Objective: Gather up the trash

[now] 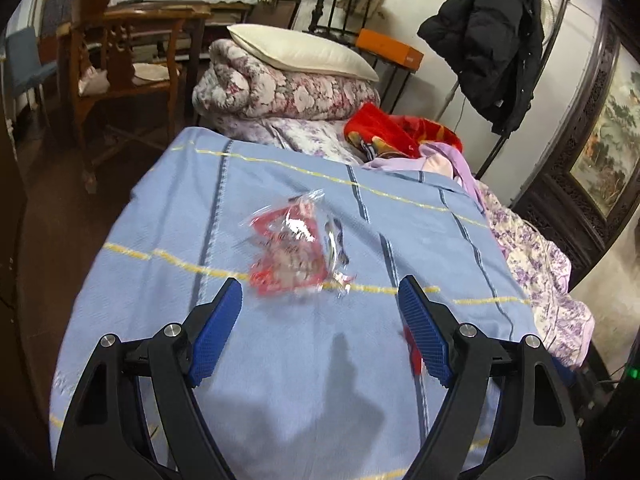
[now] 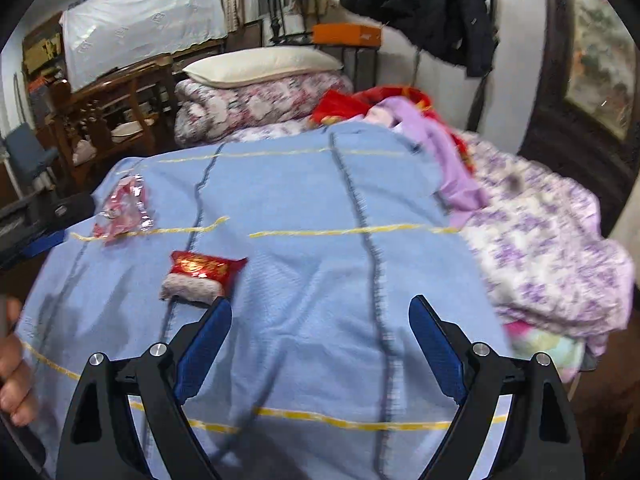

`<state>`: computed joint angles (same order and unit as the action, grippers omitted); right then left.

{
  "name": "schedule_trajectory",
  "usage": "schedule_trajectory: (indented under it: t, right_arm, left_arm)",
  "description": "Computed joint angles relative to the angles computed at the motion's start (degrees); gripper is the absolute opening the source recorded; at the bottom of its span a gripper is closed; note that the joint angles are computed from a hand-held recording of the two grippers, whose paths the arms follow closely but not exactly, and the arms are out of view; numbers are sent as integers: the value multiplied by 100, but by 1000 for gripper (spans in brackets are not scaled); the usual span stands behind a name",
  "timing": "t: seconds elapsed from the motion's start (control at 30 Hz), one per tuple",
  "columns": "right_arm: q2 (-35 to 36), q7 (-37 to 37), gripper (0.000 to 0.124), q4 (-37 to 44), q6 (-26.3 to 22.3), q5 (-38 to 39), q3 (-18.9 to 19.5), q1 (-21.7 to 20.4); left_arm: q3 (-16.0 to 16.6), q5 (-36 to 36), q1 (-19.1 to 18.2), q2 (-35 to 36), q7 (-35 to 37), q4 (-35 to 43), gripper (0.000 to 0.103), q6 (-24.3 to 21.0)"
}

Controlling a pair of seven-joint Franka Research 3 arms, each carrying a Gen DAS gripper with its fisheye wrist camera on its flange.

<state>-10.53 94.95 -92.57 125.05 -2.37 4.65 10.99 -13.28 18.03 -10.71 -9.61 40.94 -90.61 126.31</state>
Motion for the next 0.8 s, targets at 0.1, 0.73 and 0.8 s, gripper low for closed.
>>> schedule_trajectory:
  t: [0.1, 0.73, 0.8]
  right_arm:
    - [-52, -148, 89, -79, 67, 334, -83, 27]
    - [-926, -851, 89, -507, -191, 1624, -548, -173]
    - [-1226, -879, 89, -560, -524, 1480, -632, -395]
  left_arm:
    - [69, -77, 35, 327, 144, 357, 78, -47]
    - [-334, 35, -390, -104, 236, 7, 78, 68]
    - [-533, -74, -665, -20, 435, 172, 78, -56]
